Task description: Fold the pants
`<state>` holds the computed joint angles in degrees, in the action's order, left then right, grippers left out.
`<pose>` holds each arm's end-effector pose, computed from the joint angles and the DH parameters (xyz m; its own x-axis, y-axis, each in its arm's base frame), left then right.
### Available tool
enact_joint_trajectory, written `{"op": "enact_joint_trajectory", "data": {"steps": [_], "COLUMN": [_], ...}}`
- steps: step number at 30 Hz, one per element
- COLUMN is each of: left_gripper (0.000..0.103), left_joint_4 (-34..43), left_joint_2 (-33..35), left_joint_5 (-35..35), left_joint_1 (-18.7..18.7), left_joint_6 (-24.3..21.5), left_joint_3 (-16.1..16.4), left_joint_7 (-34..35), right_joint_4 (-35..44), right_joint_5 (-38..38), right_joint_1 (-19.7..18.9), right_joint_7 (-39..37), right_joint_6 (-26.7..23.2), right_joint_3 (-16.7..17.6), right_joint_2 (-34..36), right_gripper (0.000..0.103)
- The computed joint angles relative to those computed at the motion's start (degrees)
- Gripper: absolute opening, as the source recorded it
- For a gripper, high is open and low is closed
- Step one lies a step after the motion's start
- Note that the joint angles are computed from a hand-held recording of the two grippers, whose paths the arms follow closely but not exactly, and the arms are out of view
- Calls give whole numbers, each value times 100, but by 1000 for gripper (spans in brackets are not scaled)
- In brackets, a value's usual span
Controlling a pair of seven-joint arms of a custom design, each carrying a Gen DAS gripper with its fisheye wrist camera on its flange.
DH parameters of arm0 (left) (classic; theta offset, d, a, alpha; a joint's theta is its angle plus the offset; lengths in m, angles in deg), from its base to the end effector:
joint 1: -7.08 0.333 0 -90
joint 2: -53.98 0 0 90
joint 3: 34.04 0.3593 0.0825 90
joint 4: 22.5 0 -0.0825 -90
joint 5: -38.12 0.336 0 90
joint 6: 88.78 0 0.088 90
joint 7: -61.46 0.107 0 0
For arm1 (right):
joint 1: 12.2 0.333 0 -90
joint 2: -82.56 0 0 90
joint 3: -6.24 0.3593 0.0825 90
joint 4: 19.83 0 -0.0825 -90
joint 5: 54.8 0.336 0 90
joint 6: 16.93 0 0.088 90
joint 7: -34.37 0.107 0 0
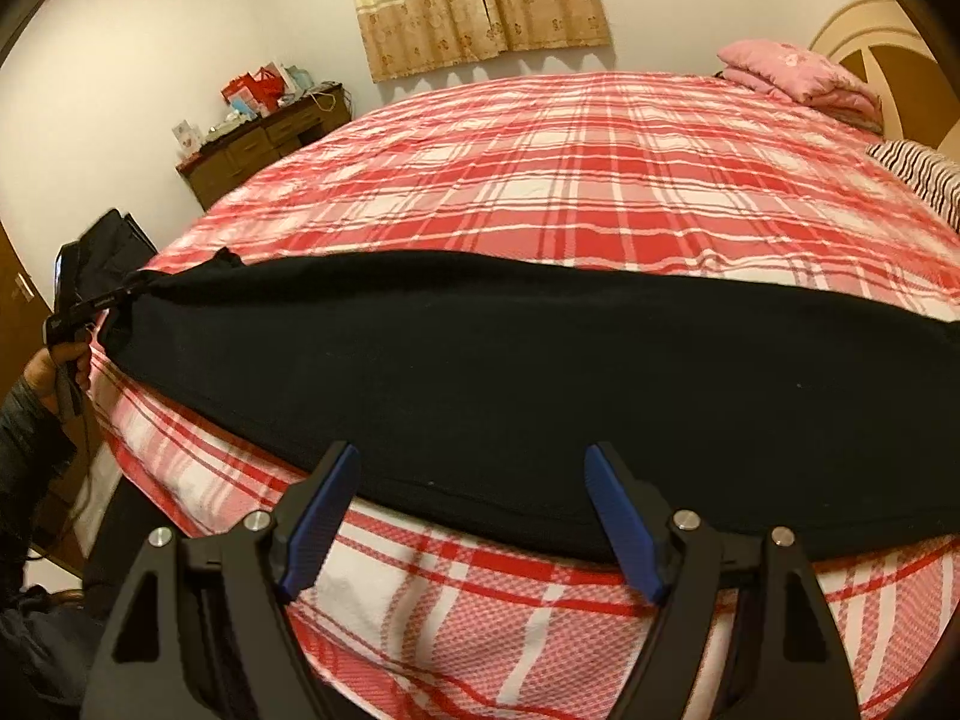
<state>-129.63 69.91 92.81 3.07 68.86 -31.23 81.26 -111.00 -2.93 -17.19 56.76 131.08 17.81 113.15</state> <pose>0.6274 -0.0496 0.4889 0.4028 -0.9151 -0.0175 -0.6316 -0.2641 -0.7290 0.7042 0.0369 0.4350 0.5856 -0.7897 -0.1828 -0.6294 -0.3010 -0.7164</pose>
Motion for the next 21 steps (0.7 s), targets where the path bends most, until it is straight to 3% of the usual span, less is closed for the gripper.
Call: {"op": "enact_joint_trajectory", "data": {"steps": [3,7,12,16,19,21], "left_gripper": [20,36,55,56,56,57], "left_joint_4": [-3,-8,-226,-513,-600,-501], "left_joint_2": [-12,-76,-382,-685,-773,-686], "left_joint_5": [304,406,1136,1442,1525,1377], "left_joint_1": [-92,-137,-203,-84,0,-6], "left_joint_6": [-25,-360,-877,-1075,-944,-877], "left_joint_3": [63,7,-100,-303,-475,-596], "left_joint_7": [-378,-493,-998,-1535,-1711,-1506], "right_joint_4": [-173,-165,39,330,614,1034], "right_joint_5": [16,170,340,547,397,-142], "right_joint_1": [67,-28,-232,-445,-476,-339], "right_joint_7": [-293,-518,-540,-404,72,946], "right_joint_6": [494,789,1011,1132,1184,1147], "right_joint_3": [30,147,182,150,-32,-403], "right_joint_2": [-53,-55,-44,6,136,440], "right_gripper": [81,82,85,87,93,98]}}
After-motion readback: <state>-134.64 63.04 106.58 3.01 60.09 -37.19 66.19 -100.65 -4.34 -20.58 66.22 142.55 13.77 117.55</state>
